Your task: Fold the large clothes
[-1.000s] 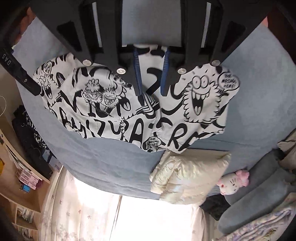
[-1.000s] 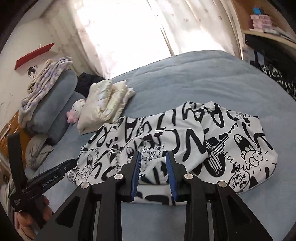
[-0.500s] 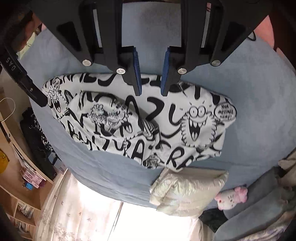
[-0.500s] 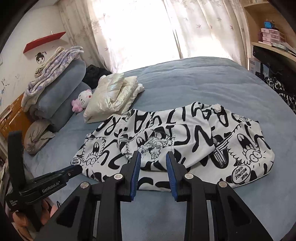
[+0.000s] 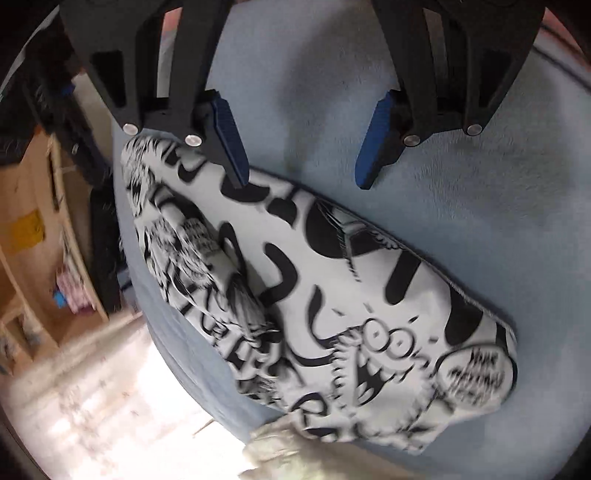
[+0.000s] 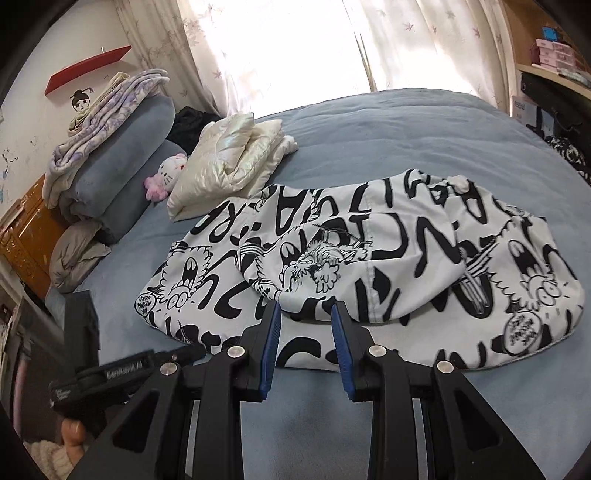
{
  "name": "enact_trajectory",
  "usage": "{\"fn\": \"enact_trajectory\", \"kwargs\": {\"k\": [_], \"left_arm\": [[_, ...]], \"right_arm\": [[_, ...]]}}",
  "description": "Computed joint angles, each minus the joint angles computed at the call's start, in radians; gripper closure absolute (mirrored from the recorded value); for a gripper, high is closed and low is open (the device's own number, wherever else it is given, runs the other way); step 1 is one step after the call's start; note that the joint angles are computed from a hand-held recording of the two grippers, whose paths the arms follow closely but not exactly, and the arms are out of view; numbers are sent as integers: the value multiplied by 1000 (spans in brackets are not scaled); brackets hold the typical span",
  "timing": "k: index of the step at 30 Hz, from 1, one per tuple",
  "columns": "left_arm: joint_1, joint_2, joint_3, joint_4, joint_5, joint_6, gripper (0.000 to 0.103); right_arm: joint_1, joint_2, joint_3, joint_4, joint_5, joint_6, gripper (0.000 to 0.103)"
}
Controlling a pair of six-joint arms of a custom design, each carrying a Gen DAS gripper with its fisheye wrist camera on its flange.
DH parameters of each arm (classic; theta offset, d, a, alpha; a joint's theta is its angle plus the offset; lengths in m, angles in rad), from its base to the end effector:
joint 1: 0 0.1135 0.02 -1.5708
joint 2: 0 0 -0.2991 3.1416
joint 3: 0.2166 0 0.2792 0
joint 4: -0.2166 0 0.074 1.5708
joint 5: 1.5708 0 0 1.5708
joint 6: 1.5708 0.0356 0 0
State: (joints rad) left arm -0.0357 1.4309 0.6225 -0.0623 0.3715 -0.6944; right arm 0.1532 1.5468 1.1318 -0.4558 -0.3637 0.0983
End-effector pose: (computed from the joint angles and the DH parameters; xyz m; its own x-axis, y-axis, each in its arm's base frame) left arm 0.2784 -0.0229 0.1720 -0.7582 -0.5696 -0.3174 -0.2839 0.7266 -0.6256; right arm 0.3496 0.0668 0.2754 -0.7885 -0.0289 -0.6144 -0.2931 0.8958 0.3340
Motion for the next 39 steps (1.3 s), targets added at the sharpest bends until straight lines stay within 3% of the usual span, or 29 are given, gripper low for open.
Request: {"fn": "enact_trajectory", "kwargs": {"k": [10, 17, 19, 21, 23, 26, 31, 34, 39], "left_arm": [[87, 214, 36, 265, 71, -97, 46], [92, 317, 152, 261, 50, -58, 46], [81, 320, 188, 241, 3, -24, 49], [69, 317, 212, 232, -44, 7, 58], [52, 305, 235, 230, -108, 40, 73], [9, 284, 271, 210, -211, 81, 80], [-135, 225, 326, 190, -431, 215, 86], [-211, 200, 373, 167, -503, 292, 86], [-370, 287, 566, 92, -609, 438, 86]], "right_arm": [[39, 185, 89, 93, 25, 14, 74], [68, 388, 284, 129, 122, 6, 75], [80, 453, 349, 118, 146, 2, 78], [92, 524, 409, 105, 152, 0, 81], [105, 588, 452, 76, 160, -25, 81], [120, 619, 413, 140, 175, -56, 81], [98, 645, 416, 161, 110, -33, 80], [79, 658, 414, 167, 44, 0, 80], [40, 653, 404, 154, -89, 69, 80]]}}
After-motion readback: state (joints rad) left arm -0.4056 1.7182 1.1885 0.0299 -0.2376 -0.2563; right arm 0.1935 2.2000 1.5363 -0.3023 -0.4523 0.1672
